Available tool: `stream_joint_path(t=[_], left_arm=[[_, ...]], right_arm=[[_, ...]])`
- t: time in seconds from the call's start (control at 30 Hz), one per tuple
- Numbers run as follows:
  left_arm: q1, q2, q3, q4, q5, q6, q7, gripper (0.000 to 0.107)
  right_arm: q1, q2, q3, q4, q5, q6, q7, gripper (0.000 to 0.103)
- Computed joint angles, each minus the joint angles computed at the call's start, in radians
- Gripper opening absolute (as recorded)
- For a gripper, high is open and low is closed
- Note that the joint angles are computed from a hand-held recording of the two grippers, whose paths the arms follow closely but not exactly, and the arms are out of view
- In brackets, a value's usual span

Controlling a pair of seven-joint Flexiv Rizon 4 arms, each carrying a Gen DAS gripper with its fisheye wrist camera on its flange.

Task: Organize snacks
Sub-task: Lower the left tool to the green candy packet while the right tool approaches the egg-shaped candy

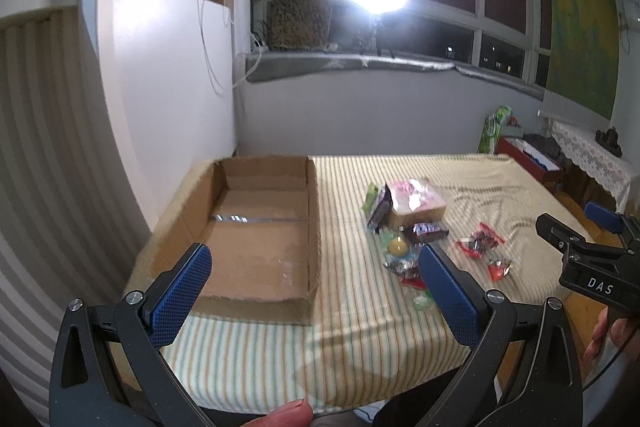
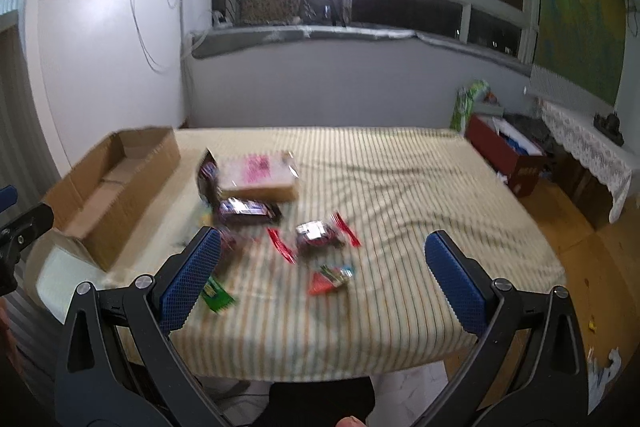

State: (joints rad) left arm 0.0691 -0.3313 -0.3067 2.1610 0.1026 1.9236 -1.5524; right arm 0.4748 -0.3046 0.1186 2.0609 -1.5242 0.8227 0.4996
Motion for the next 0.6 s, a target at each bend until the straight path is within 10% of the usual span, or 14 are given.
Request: stream_joint_path(t=[0.4, 0.6], left_arm=[[-0.035, -0.122, -0.047, -0.007, -0.02, -0.075, 0.077, 0.102], [0.064, -0.155, -0.187, 0.022, -0.012, -0.108, 0.132, 0.103]], right_arm=[[-0.067, -0.072, -0.028, 0.055, -0.039, 0.16, 0.086, 0.103], [-0.08, -0.078, -0.031, 0.071, -0.079, 0.186, 0.133, 0.103]])
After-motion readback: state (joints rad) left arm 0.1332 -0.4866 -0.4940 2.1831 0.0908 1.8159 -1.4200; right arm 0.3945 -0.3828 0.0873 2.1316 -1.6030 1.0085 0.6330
